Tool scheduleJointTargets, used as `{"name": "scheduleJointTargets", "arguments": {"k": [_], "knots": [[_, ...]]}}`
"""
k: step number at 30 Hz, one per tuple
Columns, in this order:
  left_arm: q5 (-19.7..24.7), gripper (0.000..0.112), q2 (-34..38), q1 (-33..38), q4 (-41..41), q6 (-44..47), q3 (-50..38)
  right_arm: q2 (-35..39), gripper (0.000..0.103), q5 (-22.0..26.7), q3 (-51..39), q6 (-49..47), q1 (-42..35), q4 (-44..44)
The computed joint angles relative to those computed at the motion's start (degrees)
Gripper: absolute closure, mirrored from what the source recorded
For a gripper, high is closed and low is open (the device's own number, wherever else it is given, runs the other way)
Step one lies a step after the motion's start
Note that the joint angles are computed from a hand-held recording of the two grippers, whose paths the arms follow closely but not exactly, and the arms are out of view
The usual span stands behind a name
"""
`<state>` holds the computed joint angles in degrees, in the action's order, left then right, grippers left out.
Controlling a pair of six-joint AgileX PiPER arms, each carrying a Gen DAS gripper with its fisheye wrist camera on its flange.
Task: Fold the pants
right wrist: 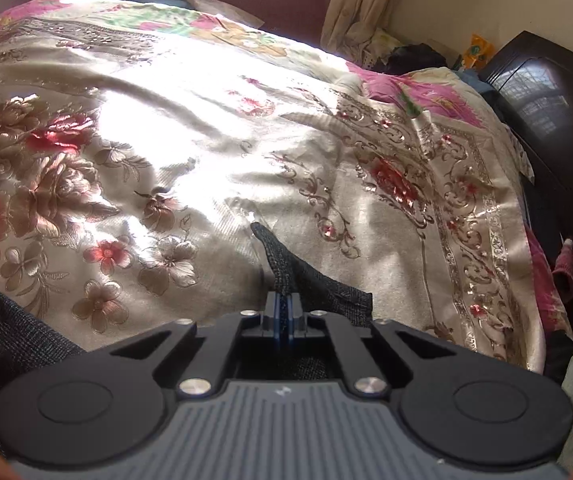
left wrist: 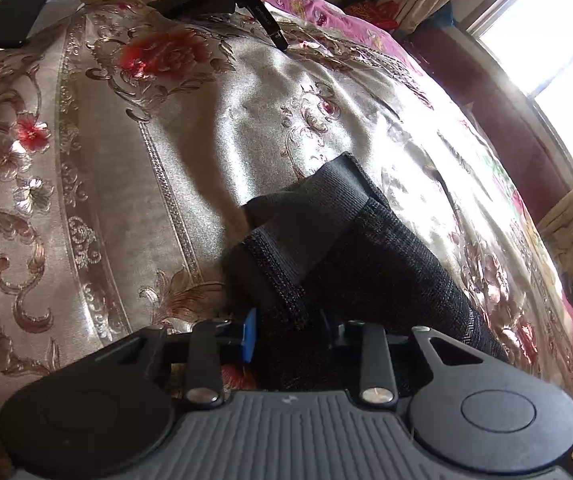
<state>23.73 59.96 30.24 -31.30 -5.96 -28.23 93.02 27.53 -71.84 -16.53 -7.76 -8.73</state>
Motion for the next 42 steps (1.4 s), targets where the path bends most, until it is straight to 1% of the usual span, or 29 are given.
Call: {"name": "scheduleJointTargets", "arguments": {"k": [2,5,6,9,13,16,20,21,23,25,26,28,29,30,31,32,33,34,35,36,39,41,42], "knots": [[-1.4,0.077,-2.2,-1.7,3.7,-5.2,0.4,-1.8,0.101,-0.2,0.2,-2.6,-2.5,2.9],[-2.9,0.081,-5.9,-5.9,17.8,-18.5,-0.5,-4.0,0.101,-0.3,0.2,-9.1,-6.7,9.7],[-3.1,0.081,-6.7,-6.5,20.2,-20.4,-1.0,-5.0,0.101,-0.1,0.1,-11.9,-8.6,12.7],[-2.4,0.081,-8.0,-7.5,25.2,-22.8,-4.5,-7.1,0.101,0.6,0.0,-18.7,-13.4,19.9],[-1.3,0.081,-6.6,-7.3,25.7,-20.4,-8.2,-10.5,0.101,2.5,2.2,-29.7,-20.4,32.1],[-0.5,0.081,-5.7,-6.4,25.2,-18.4,-8.9,-13.3,0.101,5.6,6.1,-39.1,-27.6,42.1],[1.3,0.081,-4.1,-5.9,26.6,-18.2,-7.6,-15.0,0.101,9.3,13.9,-50.4,-36.4,51.3],[1.6,0.081,-3.8,-5.9,27.3,-18.5,-7.2,-14.9,0.101,9.8,15.3,-51.4,-37.7,51.7],[2.2,0.08,-3.2,-7.6,31.9,-22.3,-5.7,-14.1,0.101,10.7,18.6,-52.8,-40.8,51.6],[2.7,0.079,-2.8,-9.0,35.4,-25.4,-4.6,-13.4,0.101,9.6,21.4,-53.5,-42.6,50.6],[3.3,0.077,-2.7,-9.5,36.4,-26.3,-4.4,-13.1,0.101,8.0,22.7,-53.2,-42.7,49.5],[5.4,0.075,-3.2,-10.4,37.3,-26.9,-4.7,-12.7,0.1,5.9,24.4,-51.9,-43.2,47.1],[6.8,0.075,-3.8,-11.2,38.1,-27.1,-5.1,-12.4,0.1,6.2,24.4,-51.6,-43.9,46.7],[8.6,0.075,-4.4,-12.0,38.8,-26.9,-5.8,-12.5,0.098,7.3,24.4,-53.3,-45.4,48.5],[10.9,0.075,-5.5,-13.8,40.7,-28.3,-6.6,-12.3,0.096,8.7,23.7,-53.9,-46.6,49.5],[12.6,0.075,-6.5,-15.4,42.1,-29.5,-7.0,-11.9,0.089,10.3,22.9,-54.7,-47.9,51.0],[14.8,0.074,-7.9,-17.5,43.1,-29.9,-7.8,-11.2,0.077,12.3,21.8,-56.3,-49.6,53.5],[16.1,0.072,-8.9,-19.4,43.9,-30.7,-8.0,-10.8,0.071,13.6,21.2,-57.7,-50.9,55.9],[17.3,0.071,-10.2,-21.8,44.6,-31.5,-8.1,-10.0,0.059,15.0,20.2,-58.5,-52.2,58.1],[18.7,0.07,-11.1,-25.2,46.1,-33.6,-8.4,-9.1,0.056,15.7,19.0,-57.5,-52.7,58.6],[21.8,0.069,-11.8,-36.9,51.7,-42.8,-9.1,-7.7,0.056,15.5,16.5,-53.5,-53.0,58.5],[22.8,0.067,-10.6,-44.5,55.1,-48.8,-9.8,-7.9,0.056,14.1,16.4,-53.6,-52.9,58.9],[22.3,0.066,-9.7,-47.0,55.7,-50.2,-10.1,-7.6,0.057,12.5,16.3,-53.1,-52.2,58.4]]}}
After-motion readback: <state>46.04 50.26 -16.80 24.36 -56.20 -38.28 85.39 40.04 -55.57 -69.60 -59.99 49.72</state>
